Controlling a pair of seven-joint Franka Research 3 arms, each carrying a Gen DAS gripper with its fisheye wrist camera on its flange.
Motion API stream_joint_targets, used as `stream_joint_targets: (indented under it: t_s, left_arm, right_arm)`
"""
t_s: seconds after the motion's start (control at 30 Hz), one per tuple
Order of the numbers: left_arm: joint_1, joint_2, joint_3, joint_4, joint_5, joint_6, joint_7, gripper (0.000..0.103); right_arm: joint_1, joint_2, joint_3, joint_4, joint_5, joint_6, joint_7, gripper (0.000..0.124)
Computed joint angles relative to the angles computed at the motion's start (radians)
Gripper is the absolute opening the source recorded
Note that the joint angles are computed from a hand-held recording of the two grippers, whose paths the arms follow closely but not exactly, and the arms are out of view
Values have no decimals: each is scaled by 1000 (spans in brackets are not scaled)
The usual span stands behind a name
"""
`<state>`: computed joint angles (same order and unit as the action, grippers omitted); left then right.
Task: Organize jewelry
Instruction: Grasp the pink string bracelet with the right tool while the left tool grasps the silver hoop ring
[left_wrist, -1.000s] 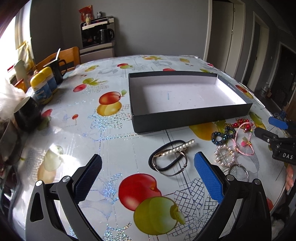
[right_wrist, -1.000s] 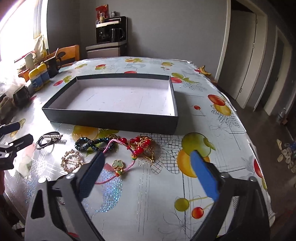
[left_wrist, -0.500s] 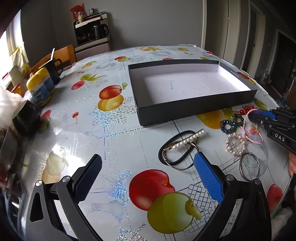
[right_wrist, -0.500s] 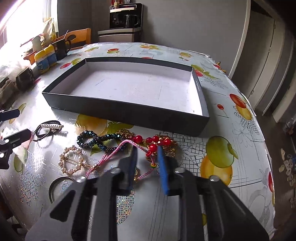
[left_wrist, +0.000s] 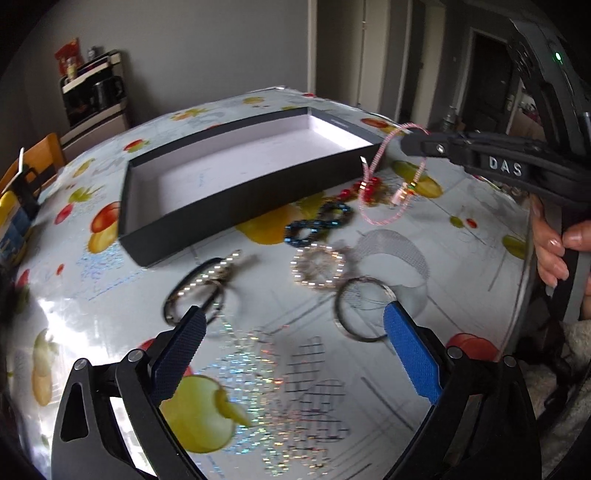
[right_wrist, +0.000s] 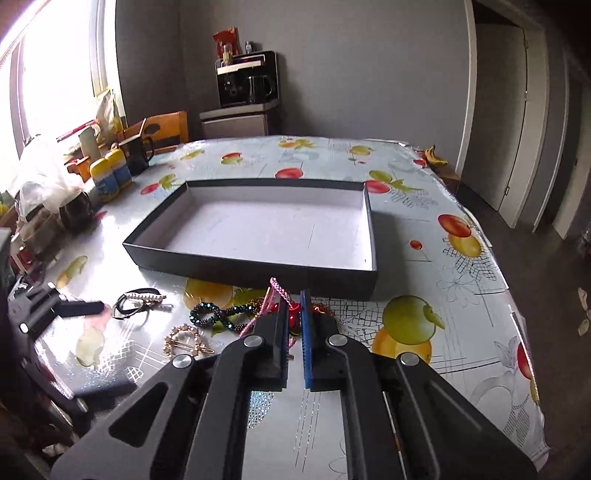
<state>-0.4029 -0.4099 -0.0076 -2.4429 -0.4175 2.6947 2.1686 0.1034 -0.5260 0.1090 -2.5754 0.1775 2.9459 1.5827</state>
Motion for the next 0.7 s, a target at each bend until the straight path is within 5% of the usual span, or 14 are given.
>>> stream_joint_targets:
  t_s: [0.1,0.23,0.33,0.43,0.7]
  left_arm:
    - [-18,5,-15,-4,4,-9,16,95]
    - [-16,22,-31,4,14,-46,7,71]
    - [-16,19,-35,-7,6,-27,9,68]
    - [-33,14,-23,-20,-18,0,38,48]
    - [-50,1,7,-11,-79,-25,82,46]
  right_arm:
    - [17,-31,-17,-15,11,0,-15,6]
    - [31,-57,-27,-27,28,4,-32,6]
    - [46,-66,-37,-32,44,7,-49,6]
    - [51,-69,-39,-37,58,15,-55,6]
    - [43,-75,-34,-41,69,22,-64,6]
